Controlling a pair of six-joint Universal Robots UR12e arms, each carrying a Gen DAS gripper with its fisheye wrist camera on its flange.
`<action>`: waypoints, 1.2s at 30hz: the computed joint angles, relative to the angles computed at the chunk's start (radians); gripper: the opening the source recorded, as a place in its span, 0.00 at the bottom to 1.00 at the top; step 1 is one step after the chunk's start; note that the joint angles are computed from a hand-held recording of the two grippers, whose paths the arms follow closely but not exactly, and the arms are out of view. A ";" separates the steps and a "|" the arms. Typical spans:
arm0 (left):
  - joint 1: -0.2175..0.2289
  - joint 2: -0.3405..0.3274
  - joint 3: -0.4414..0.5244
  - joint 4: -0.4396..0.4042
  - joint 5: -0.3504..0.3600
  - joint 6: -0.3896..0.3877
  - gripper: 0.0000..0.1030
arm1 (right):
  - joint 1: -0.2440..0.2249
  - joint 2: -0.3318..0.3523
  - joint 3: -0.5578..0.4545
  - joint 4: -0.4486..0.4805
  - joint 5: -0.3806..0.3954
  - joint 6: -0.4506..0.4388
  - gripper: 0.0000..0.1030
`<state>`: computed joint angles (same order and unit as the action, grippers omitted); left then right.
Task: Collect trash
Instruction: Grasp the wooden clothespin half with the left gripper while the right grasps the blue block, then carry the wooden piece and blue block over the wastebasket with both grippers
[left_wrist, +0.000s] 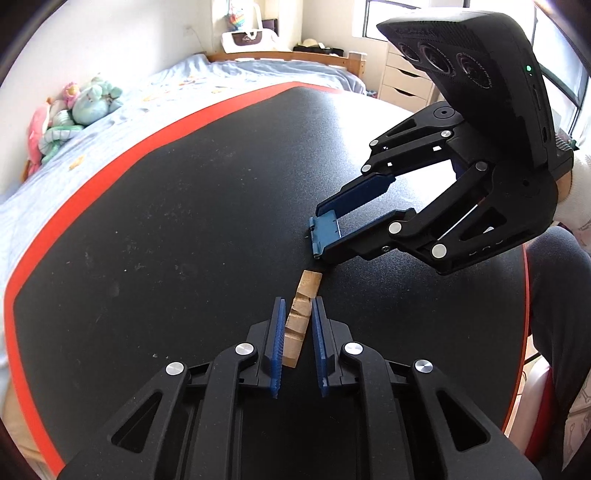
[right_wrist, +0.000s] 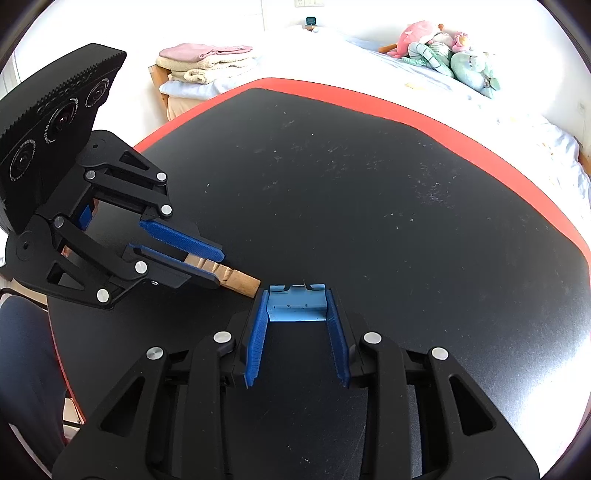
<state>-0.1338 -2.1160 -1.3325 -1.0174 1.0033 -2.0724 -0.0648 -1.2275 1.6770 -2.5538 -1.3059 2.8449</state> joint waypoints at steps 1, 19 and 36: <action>-0.001 0.002 -0.005 0.011 0.006 -0.020 0.11 | 0.000 -0.002 0.001 -0.002 -0.001 0.002 0.30; 0.013 0.134 -0.149 0.146 0.020 -0.296 0.11 | -0.014 -0.108 0.073 -0.038 0.020 0.045 0.30; 0.036 0.281 -0.310 0.210 0.007 -0.385 0.12 | 0.017 -0.290 0.219 -0.042 0.018 0.066 0.30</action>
